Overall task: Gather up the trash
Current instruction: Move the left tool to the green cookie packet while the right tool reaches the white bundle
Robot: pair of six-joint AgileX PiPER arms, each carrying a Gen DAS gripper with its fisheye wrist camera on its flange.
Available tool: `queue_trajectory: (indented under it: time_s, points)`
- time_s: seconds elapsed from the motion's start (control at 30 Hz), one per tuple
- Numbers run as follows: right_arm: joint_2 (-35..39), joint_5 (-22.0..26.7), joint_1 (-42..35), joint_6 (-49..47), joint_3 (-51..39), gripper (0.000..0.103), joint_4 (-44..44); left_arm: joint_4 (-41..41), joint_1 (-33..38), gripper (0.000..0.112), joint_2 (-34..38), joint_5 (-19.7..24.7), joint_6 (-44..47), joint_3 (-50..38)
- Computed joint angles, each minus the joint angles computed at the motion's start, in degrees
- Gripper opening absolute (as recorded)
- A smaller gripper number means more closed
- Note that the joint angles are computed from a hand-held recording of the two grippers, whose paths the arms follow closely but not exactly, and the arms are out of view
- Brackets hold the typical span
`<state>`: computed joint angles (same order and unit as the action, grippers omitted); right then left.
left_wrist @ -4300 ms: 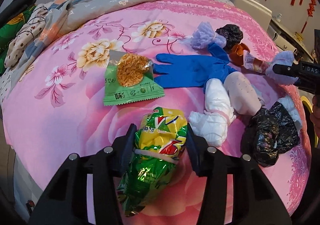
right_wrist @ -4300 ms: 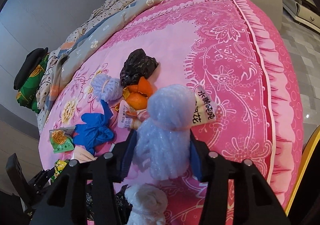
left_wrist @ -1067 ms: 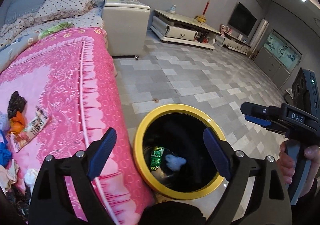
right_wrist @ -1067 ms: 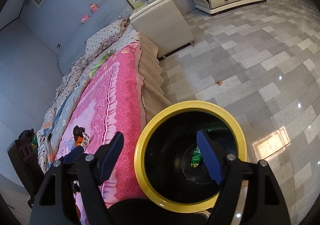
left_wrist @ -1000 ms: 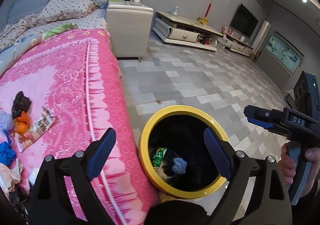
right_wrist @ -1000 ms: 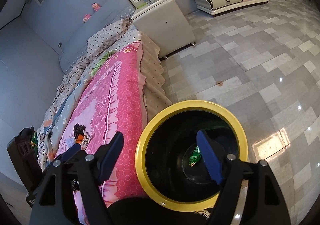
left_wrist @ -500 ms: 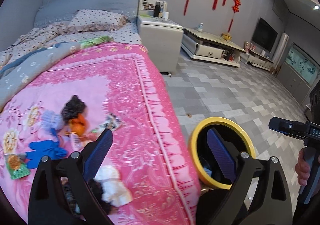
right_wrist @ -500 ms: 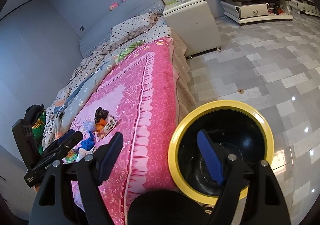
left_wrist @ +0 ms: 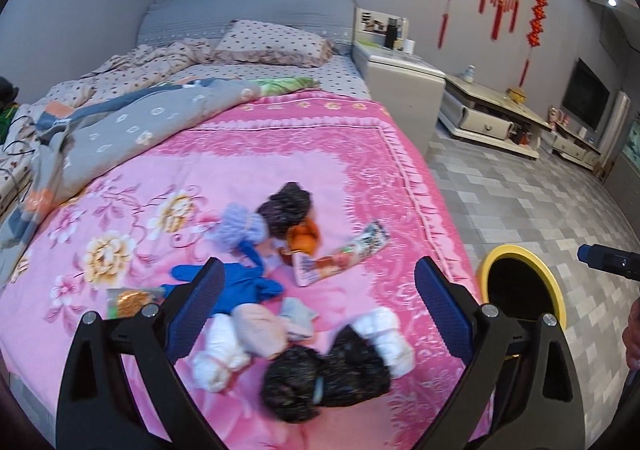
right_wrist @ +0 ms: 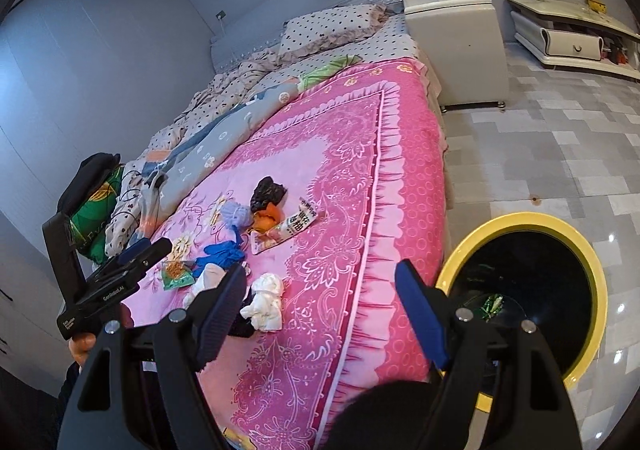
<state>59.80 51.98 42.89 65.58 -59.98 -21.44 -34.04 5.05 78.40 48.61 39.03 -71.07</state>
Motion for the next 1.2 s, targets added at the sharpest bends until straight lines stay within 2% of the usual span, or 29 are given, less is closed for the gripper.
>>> queue_trajectory:
  time_s: [0.27, 0.63, 1.0, 1.2]
  points:
    - [9.6, -3.5, 0.6, -4.5, -4.4, 0.073, 4.4, -2.3, 10.1, 0.091, 3.4, 1.0, 6.1, -1.1]
    - [21.6, -6.1, 0.7, -12.3, -10.1, 0.073, 11.8, -2.7, 18.4, 0.091, 10.7, 0.1, 9.8, -3.4]
    - [31.9, -6.6, -1.0, -19.5, -15.1, 0.072, 19.9, -1.0, 21.0, 0.091, 17.7, -2.4, 10.0, -5.8]
    - [35.8, -5.9, -1.6, -22.3, -17.6, 0.067, 22.0, 0.7, 21.0, 0.091, 21.6, -3.8, 9.0, -7.5]
